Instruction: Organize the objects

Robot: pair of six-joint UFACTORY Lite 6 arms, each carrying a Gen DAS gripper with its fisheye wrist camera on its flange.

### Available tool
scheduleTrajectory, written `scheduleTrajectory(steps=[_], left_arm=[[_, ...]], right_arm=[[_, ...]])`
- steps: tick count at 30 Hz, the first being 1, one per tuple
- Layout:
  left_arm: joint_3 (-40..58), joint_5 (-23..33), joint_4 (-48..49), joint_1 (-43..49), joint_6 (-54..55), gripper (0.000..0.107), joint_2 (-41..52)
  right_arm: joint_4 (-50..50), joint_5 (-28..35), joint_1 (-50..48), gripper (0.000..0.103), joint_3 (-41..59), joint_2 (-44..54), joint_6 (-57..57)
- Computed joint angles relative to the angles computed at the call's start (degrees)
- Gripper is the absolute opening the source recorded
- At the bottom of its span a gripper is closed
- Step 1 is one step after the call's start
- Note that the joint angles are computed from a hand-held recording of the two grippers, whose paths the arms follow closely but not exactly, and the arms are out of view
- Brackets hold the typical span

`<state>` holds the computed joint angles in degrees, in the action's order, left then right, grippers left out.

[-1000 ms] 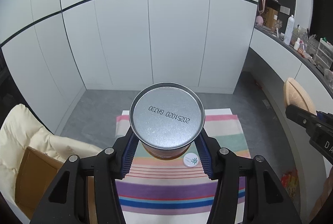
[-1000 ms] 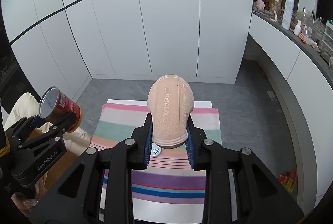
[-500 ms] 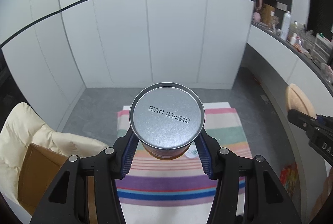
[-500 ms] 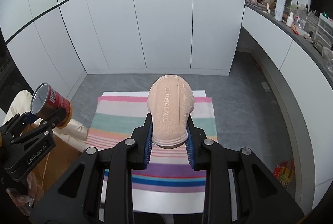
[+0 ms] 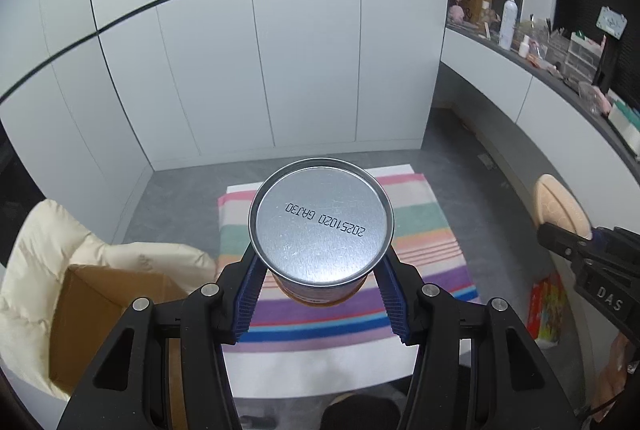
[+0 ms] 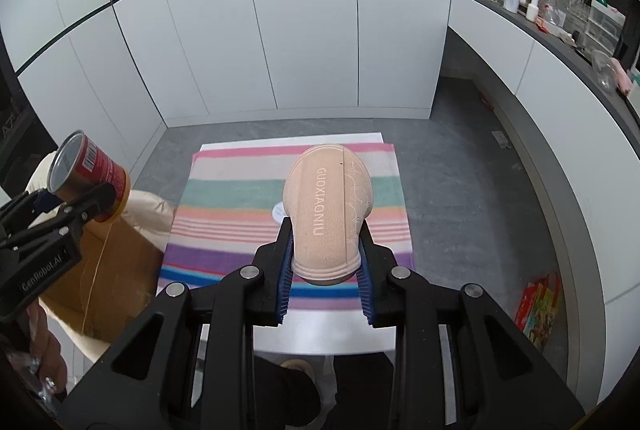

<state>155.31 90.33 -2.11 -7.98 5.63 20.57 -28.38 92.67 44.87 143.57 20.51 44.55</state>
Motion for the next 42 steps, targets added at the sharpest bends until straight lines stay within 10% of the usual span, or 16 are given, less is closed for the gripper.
scheduleTrajectory(steps=[24,35,42], left_arm=[[-62.44,-10.10,-10.11,10.04,10.62,0.055,-51.30],[-69.48,-10.50,-8.06,8.57,9.32,0.055,-55.56],[-69.00,-7.95,-16.56,22.66,20.41,0.055,-54.12]], right_arm=[[-7.31,12.21,43.62,0.029,-50.71,-35.24,47.07],[-6.95,13.20,45.63,0.029,-53.89,-38.47,49.60],[-6.27,12.32,43.33,0.029,-53.97,-37.90,48.17]])
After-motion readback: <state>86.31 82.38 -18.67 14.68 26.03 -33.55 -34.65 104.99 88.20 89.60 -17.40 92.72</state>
